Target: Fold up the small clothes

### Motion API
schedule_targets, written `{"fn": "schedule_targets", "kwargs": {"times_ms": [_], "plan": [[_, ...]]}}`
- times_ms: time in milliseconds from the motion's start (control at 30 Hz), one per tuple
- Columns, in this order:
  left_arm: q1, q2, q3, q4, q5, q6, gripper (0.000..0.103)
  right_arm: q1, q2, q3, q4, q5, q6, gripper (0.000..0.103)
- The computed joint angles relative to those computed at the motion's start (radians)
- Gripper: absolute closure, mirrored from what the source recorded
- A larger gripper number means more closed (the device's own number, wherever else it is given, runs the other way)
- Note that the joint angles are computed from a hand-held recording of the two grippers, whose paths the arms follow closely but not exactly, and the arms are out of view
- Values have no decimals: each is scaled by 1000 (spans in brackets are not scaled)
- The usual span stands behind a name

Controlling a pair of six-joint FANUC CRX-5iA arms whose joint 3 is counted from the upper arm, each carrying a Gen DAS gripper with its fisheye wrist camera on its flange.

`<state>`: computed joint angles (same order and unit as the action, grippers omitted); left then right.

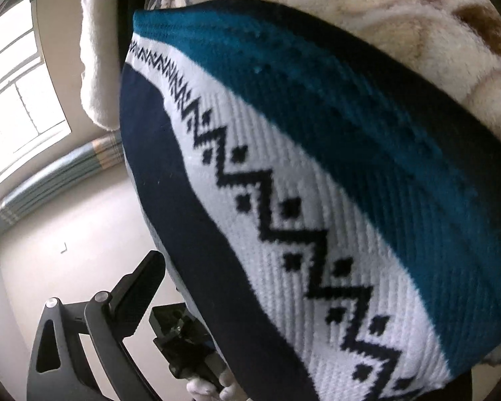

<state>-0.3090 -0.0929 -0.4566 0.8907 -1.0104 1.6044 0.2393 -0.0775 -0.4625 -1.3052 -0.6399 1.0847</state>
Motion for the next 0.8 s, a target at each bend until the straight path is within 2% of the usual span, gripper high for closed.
{"fn": "schedule_targets", "kwargs": {"times_ms": [33,100,133,167,200,233,267,300,367,500,600,667,800], "plan": [[-2,3,-3,9,12,-6,0,9,-8,-2,6,24,-16,0],[-23,14,7,35,62,-37,2,52,-23,0,73,82,-94,9],[-36,8,-1,61,90,-75,13,93,-35,1,157,117,-179,29],[-45,12,7,72,101,-103,65,127,-42,4,237,134,-255,47],[-50,29,44,36,89,-84,70,170,-54,1,325,167,-339,51],[-56,41,79,-2,86,-70,70,211,-70,-9,416,201,-431,63],[-60,44,96,-16,89,-72,71,239,-84,-17,492,223,-503,66],[-63,46,110,-21,92,-72,72,269,-108,-33,602,239,-599,67],[-64,49,134,-11,96,-81,73,309,-125,-41,728,264,-718,69],[-55,74,218,-9,75,-85,73,329,-187,-51,911,252,-857,70],[-59,138,350,-17,40,-84,73,327,-211,-29,1013,223,-929,71],[-60,189,446,-37,13,-80,73,303,-203,9,1030,203,-933,71],[-67,364,740,-70,-36,-61,73,208,-145,142,1007,164,-839,71]]}}
